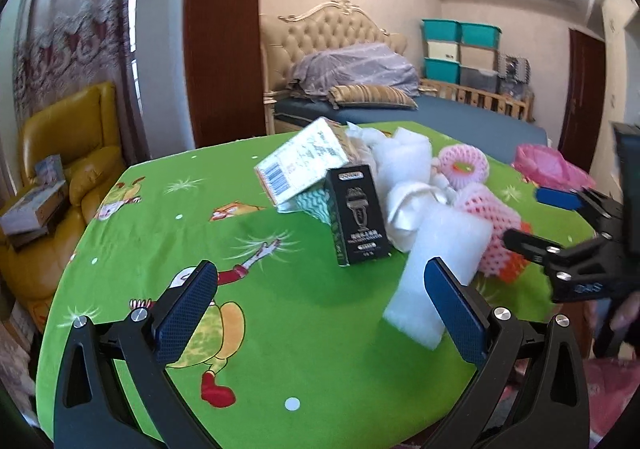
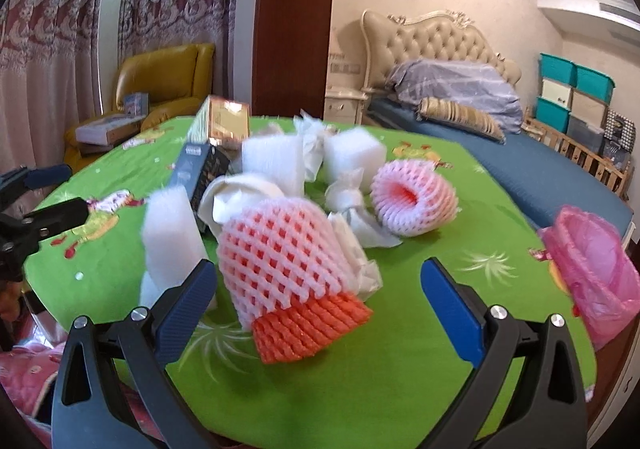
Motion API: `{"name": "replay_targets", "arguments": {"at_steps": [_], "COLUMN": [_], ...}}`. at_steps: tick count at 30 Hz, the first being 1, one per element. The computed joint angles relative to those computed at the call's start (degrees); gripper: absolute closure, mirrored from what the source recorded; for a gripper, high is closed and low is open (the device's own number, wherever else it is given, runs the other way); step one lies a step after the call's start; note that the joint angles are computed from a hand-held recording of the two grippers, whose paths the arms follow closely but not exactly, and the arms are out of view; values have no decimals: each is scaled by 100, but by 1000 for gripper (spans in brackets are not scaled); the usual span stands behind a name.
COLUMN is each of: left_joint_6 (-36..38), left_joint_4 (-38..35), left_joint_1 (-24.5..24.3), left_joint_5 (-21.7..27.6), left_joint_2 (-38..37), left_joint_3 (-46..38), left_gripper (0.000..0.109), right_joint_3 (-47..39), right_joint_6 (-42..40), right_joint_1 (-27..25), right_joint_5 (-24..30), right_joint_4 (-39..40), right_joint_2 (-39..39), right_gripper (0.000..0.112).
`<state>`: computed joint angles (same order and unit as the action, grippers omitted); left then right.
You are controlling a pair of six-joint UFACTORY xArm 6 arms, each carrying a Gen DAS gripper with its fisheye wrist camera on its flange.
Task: Collect trash
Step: 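Grasp the pink-orange foam fruit net with the right gripper while the left grasps a white foam block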
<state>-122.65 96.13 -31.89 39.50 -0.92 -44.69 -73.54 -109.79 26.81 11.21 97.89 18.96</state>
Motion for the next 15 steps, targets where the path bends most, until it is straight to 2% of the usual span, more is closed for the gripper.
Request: {"name": "replay_targets", "arguments": {"at_steps": [3,4,5,11,15], "left_joint_6": [106,94,82,386,707], "left_joint_4": [178,247,321,419,540], "left_joint_1": [34,47,65,66,-49], "left_joint_5": [-110,-172,-240,-460,-314], "left_joint_2": [74,94,121,346,651], "left_joint_3": [-84,-108,-133,-378,-709], "left_gripper": [12,12,12,12,15], "right_joint_3": [-171,-201,-228,-85,114], "right_joint_6": [34,40,-30,-233,-394], "right_joint_1": [60,65,63,-73,-286], "right_joint_5": [40,93,114,373,676], "right_joint_4": [-189,-249,-208,54,308], "right_joint_2": [210,250,274,116,-106], "right_gripper": [14,20,33,84,90]}}
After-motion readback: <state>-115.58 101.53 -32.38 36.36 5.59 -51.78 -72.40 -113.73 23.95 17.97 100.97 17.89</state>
